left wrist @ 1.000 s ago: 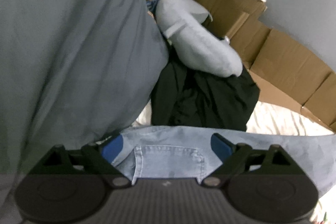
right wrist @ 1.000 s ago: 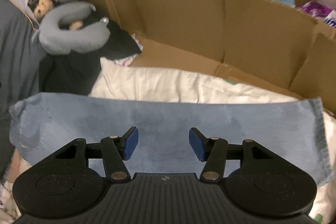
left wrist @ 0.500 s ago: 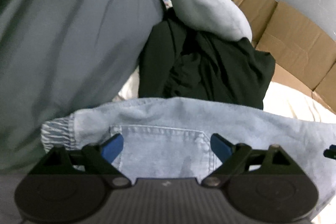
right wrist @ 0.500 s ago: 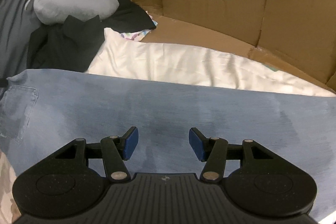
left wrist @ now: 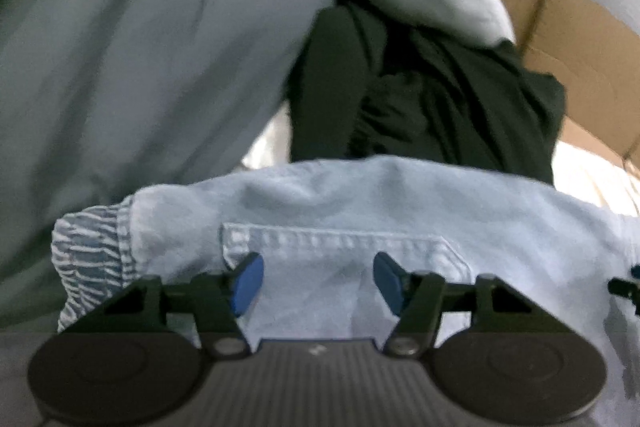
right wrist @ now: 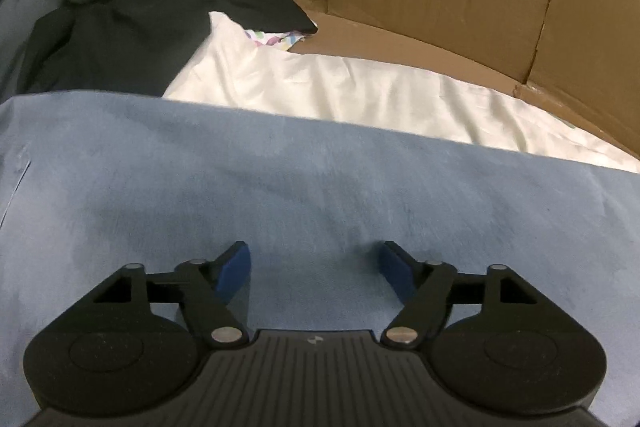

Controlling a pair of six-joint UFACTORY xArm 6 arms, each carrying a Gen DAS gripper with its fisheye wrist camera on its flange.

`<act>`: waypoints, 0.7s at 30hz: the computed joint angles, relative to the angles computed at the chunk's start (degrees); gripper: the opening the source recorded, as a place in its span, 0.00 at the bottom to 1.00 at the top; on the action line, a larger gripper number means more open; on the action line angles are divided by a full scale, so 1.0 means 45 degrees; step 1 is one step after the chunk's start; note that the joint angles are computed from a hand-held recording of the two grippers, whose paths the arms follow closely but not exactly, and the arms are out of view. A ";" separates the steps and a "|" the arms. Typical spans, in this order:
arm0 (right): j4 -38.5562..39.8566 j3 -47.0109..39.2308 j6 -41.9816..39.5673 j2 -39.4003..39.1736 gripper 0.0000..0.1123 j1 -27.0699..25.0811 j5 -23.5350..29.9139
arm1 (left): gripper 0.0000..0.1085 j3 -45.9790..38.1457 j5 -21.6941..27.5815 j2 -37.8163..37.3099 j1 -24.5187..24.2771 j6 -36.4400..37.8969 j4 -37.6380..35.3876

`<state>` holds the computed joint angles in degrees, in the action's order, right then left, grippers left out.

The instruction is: Fold clothes

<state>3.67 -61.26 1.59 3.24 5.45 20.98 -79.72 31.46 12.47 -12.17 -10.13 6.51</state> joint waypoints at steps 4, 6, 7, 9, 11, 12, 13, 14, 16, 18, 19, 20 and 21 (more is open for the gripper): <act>-0.0762 -0.0744 0.0854 0.0809 0.67 0.0034 -0.0300 | 0.55 -0.0279 -0.0440 0.0378 0.0084 -0.0221 0.0166; -0.1066 -0.1114 0.1106 0.1186 0.67 0.0034 -0.0416 | 0.55 -0.0501 -0.0604 0.0597 0.0080 -0.0352 0.0476; -0.1151 -0.1309 0.1191 0.1360 0.67 0.0037 -0.0428 | 0.55 -0.0673 -0.0624 0.0747 0.0084 -0.0368 0.0541; -0.1273 -0.1749 0.1322 0.1725 0.66 0.0041 -0.0398 | 0.55 -0.1237 -0.0305 0.1205 0.0129 -0.0180 0.0167; -0.1301 -0.2125 0.1453 0.2002 0.65 0.0036 -0.0313 | 0.56 -0.1604 -0.0230 0.1550 0.0182 -0.0053 -0.0130; -0.1359 -0.2425 0.1605 0.2192 0.65 0.0027 -0.0143 | 0.56 -0.1791 -0.0188 0.1724 0.0208 0.0009 -0.0276; -0.1412 -0.2729 0.1753 0.2385 0.64 0.0019 0.0031 | 0.56 -0.1945 -0.0148 0.1852 0.0225 0.0045 -0.0384; -0.1492 -0.3048 0.1927 0.2583 0.64 0.0014 0.0221 | 0.56 -0.2097 -0.0053 0.1964 0.0239 0.0133 -0.0523; -0.2045 -0.3622 0.2427 0.2941 0.64 0.0054 0.0584 | 0.56 -0.2306 0.0041 0.2132 0.0272 0.0404 -0.0786; -0.2536 -0.3928 0.2749 0.3160 0.64 0.0099 0.0699 | 0.57 -0.2437 0.0057 0.2249 0.0294 0.0692 -0.0941; -0.2692 -0.4023 0.2812 0.3244 0.64 0.0111 0.0688 | 0.57 -0.2523 0.0099 0.2306 0.0307 0.0843 -0.1035; -0.2640 -0.4117 0.2590 0.3342 0.64 0.0105 0.0621 | 0.57 -0.2610 0.0142 0.2363 0.0320 0.0994 -0.1127; -0.2375 -0.4225 0.2215 0.3440 0.64 0.0079 0.0577 | 0.57 -0.2710 0.0223 0.2418 0.0340 0.1098 -0.1262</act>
